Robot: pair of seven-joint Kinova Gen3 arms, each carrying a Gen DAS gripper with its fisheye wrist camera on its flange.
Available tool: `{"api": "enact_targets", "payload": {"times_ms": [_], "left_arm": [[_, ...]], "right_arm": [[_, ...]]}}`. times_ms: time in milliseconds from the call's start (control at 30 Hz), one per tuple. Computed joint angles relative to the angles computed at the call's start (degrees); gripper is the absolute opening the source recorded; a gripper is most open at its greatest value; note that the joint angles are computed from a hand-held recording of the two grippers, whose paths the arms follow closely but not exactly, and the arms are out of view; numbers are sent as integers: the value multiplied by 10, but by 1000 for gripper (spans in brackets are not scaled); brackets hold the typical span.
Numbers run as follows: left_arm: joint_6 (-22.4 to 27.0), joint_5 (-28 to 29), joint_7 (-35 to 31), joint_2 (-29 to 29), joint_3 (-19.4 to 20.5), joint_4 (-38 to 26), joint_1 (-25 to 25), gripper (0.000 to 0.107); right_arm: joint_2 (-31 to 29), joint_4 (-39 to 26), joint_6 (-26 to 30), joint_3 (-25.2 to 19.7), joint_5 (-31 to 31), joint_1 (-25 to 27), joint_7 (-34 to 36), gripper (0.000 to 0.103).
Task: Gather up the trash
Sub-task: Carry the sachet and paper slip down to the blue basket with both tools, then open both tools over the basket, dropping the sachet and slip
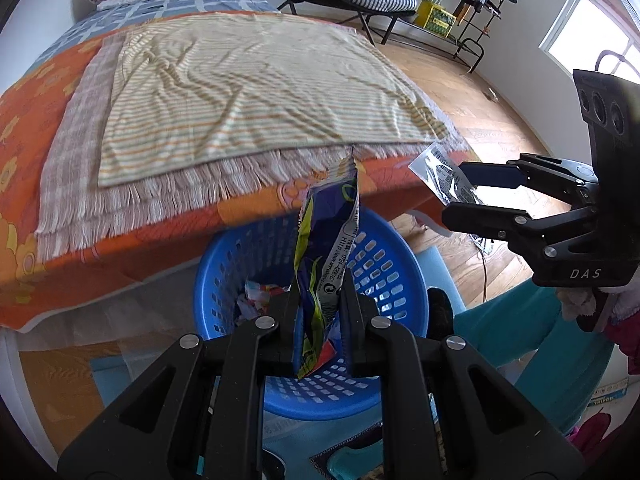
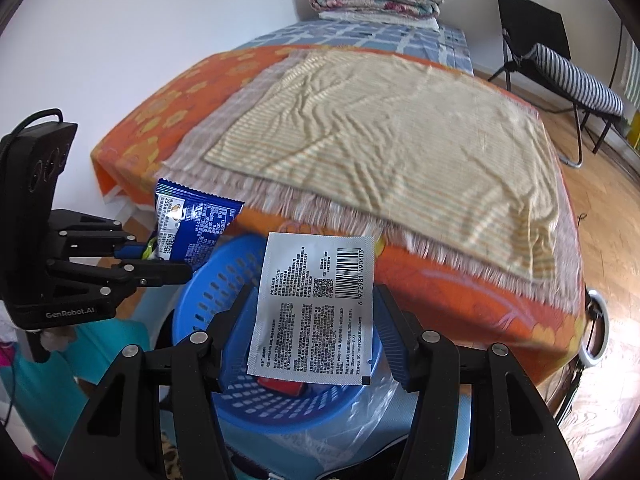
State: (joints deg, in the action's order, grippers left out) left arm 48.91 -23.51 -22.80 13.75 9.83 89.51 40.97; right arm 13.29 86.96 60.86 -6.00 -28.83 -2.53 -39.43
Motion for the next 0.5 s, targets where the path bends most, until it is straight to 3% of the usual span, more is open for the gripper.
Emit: {"api": "enact_targets", "payload": {"times_ms": [500], "left_arm": [[-6, 52, -37, 36, -5, 8, -6, 13]], "right_arm": [[-2, 65, -52, -2, 32, -21, -17, 60]]}}
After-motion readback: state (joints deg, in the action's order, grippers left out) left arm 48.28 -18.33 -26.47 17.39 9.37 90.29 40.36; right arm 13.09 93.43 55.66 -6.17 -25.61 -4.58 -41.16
